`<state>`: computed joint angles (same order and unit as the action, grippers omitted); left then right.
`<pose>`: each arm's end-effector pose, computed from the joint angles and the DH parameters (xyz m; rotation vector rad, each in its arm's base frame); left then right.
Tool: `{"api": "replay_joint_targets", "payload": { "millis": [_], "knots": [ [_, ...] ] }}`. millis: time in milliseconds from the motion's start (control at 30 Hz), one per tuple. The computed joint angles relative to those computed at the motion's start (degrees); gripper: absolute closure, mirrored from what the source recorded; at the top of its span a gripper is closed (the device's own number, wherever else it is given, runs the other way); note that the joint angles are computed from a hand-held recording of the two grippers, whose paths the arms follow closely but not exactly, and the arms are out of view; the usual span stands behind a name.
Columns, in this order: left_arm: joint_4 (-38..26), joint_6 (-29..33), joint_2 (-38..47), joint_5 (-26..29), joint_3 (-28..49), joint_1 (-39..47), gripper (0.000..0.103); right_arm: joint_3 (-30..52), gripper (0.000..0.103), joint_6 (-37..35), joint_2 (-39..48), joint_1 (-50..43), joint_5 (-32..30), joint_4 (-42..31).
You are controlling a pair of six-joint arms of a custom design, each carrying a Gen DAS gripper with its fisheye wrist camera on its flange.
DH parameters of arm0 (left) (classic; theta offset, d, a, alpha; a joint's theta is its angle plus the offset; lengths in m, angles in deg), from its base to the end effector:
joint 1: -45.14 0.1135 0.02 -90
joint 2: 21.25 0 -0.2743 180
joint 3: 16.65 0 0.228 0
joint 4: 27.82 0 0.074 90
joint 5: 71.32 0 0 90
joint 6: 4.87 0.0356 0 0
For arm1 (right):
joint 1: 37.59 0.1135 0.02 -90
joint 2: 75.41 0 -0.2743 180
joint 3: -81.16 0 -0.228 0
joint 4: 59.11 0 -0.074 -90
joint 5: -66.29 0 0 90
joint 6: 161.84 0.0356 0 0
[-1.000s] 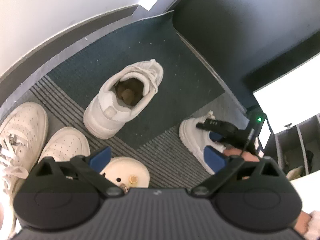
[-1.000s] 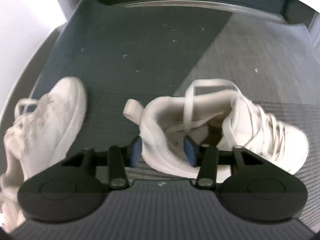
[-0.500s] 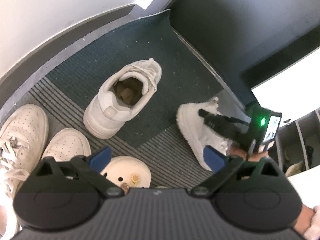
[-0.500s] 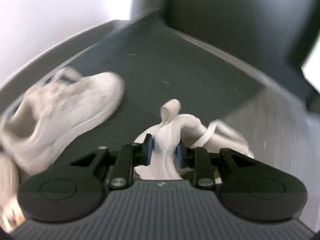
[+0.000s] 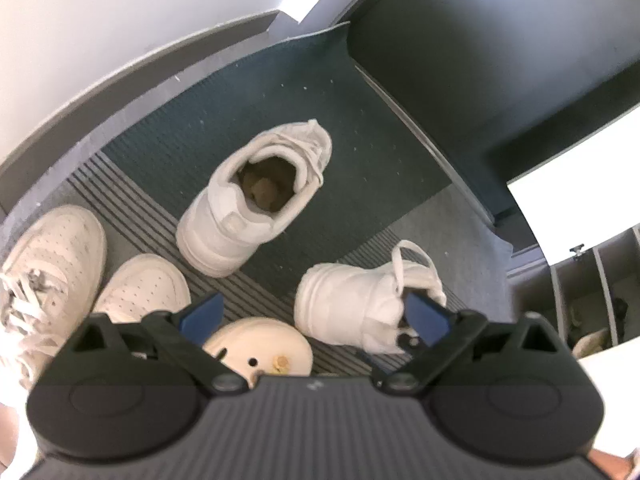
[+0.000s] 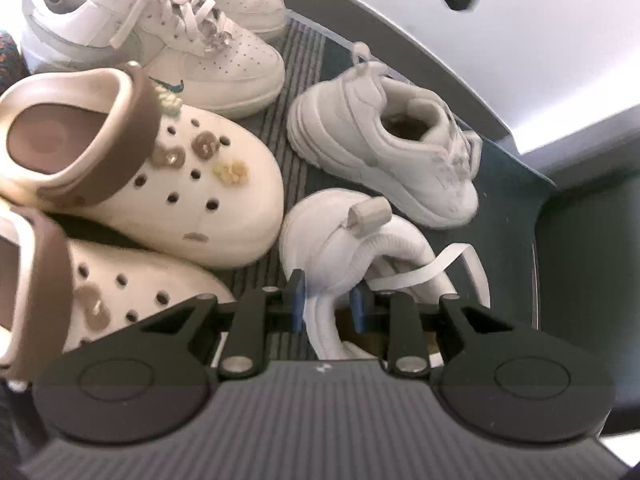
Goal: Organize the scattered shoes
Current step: 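Lower the sneaker beside the first sneaker and open the right tool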
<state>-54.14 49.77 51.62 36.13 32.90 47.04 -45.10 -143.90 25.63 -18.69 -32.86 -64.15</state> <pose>0.2187 -0.0034 0.2031 -0.6598 2.3953 -0.6270 0.2762 0.1005 0.1288 -1.8142 1.6892 -0.2008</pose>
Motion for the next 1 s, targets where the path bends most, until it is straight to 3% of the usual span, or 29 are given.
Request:
{"api": "replay_joint_targets", "payload": {
  "millis": [67,133,233,267,333,400,467,600,800,933,967,1000],
  "knots": [
    [0.3,-0.3,0.1,-0.5,0.0,-0.6,0.004,-1.9,0.073,0.4,-1.5,0.0,1.1,3.3],
    [0.9,-0.5,0.4,-0.9,-0.2,-1.0,0.004,-0.2,0.068,3.6,-2.2,-0.4,1.9,1.2],
    [1.2,-1.1,0.7,-1.6,-0.3,-1.5,0.004,5.5,0.063,14.7,-2.7,-2.7,-0.5,-6.5],
    [1.4,-1.4,0.8,-1.9,-0.3,-1.7,0.004,8.0,0.062,21.2,-2.7,-4.0,-2.1,-9.4],
    [1.9,-2.0,1.2,-2.2,-0.5,-1.9,0.004,9.7,0.062,26.3,-2.3,-5.1,-2.8,-10.7],
    [2.6,-2.7,2.0,-2.3,-0.7,-2.1,0.004,12.1,0.062,33.6,-0.4,-5.0,2.4,-8.1],
    [3.2,-3.2,2.7,-2.4,-0.8,-2.4,0.004,14.2,0.062,36.5,1.4,-5.4,3.4,-8.0],
    [3.9,-3.6,3.5,-3.0,-0.8,-3.3,0.004,25.0,0.062,49.4,8.9,-6.8,0.4,-15.5],
    [4.5,-3.8,4.0,-3.4,-0.8,-4.0,0.004,31.5,0.061,56.6,16.4,-4.2,0.4,-18.0],
    [4.6,-4.0,4.4,-3.2,-0.9,-3.6,0.004,32.4,0.061,57.7,17.7,-1.2,4.4,-18.2],
    [4.6,-4.2,4.4,-3.2,-0.8,-3.4,0.004,32.6,0.057,58.3,18.0,-0.5,5.1,-18.8],
    [4.7,-4.2,4.5,-3.0,-0.9,-3.3,0.004,32.8,0.057,58.2,18.5,0.9,8.4,-19.2]
  ]
}}
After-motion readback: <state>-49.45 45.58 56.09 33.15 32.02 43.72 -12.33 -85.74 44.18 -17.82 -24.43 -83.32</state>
